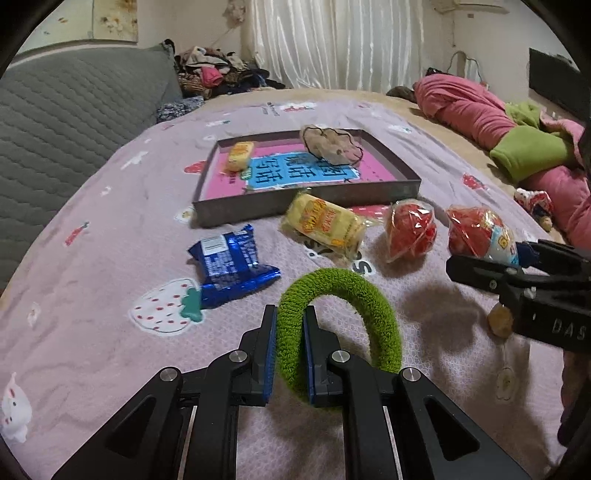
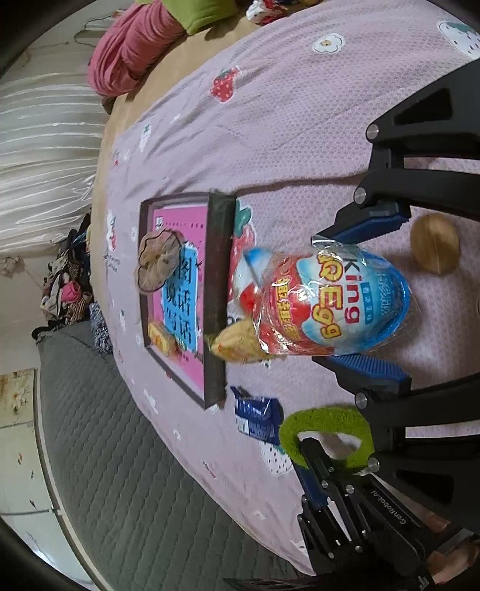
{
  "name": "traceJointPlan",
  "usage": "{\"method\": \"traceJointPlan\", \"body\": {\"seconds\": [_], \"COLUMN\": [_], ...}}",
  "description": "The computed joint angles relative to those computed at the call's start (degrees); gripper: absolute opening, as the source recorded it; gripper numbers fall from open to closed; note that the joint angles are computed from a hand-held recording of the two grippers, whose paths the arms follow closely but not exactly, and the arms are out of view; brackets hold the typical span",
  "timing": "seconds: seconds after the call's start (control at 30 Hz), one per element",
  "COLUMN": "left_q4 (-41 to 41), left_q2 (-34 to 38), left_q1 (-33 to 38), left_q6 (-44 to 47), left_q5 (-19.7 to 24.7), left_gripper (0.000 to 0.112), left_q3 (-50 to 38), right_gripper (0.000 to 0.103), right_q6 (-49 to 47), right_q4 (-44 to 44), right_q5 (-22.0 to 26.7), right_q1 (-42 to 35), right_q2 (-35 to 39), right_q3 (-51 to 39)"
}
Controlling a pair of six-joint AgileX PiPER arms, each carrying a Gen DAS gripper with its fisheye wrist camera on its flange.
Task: Organize objects
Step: 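Lift the green ring with left tool while right tool lifts the blue egg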
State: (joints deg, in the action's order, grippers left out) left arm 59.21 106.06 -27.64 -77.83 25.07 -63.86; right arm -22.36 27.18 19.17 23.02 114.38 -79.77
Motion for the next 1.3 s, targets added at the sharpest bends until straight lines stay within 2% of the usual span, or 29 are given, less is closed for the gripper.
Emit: {"method": "traceJointPlan", "body": {"seconds": [0.13, 0.33, 0.47, 0.57, 0.63, 0.67, 0.83, 0.97, 1.1, 1.3], "left_q4": [2.05, 3.87, 7.25, 8.05, 9.54, 9.82, 10.21, 10.61, 8.89, 10.96], "left_q2": [-1.4, -3.39, -5.37, -6.54, -7.59, -7.86, -10.58, -12.54, -14.23, -16.93], "left_q1": [-0.44, -0.28, -0.22, -0.03, -0.27, -0.32, 0.27, 0.96, 2.07, 2.53], "left_q6": [-2.52, -5.49, -9.99, -10.82, -12.41, -12.65, -12.97, -13.3, -11.02, -12.12], "left_q5": [0.95, 1.19, 1.45, 1.2, 1.57, 1.85, 1.04, 0.51, -0.62, 0.56], "left_gripper": [0.013, 0.013, 0.013, 0.013, 0.013, 0.013, 0.013, 0.013, 0.013, 0.013], "left_q3": [1.43, 3.57, 6.03, 7.5, 8.79, 9.02, 10.78, 11.49, 11.67, 12.52], "right_gripper": [0.054, 0.054, 0.054, 0.054, 0.054, 0.054, 0.054, 0.054, 0.054, 0.054], "right_q6": [-0.69, 6.03, 7.4, 4.14, 6.54, 6.27, -5.79, -5.88, -2.91, 8.72], "right_q4": [0.98, -5.41, -5.84, -2.9, -5.77, -5.36, 8.63, 9.53, 6.86, -4.57], "right_q5": [-1.53, -6.14, -8.19, -8.73, -9.35, -9.57, -9.15, -10.65, -10.69, -10.32], "right_q1": [1.55, 4.09, 4.75, 5.38, 5.99, 6.04, 5.76, 6.57, 6.86, 7.07], "right_q2": [-1.41, -4.16, -5.61, -6.31, -6.79, -6.97, -8.41, -10.75, -12.32, -14.09], "right_q3": [1.74, 5.78, 8.08, 9.39, 10.43, 10.93, 12.36, 13.86, 14.1, 12.88]}}
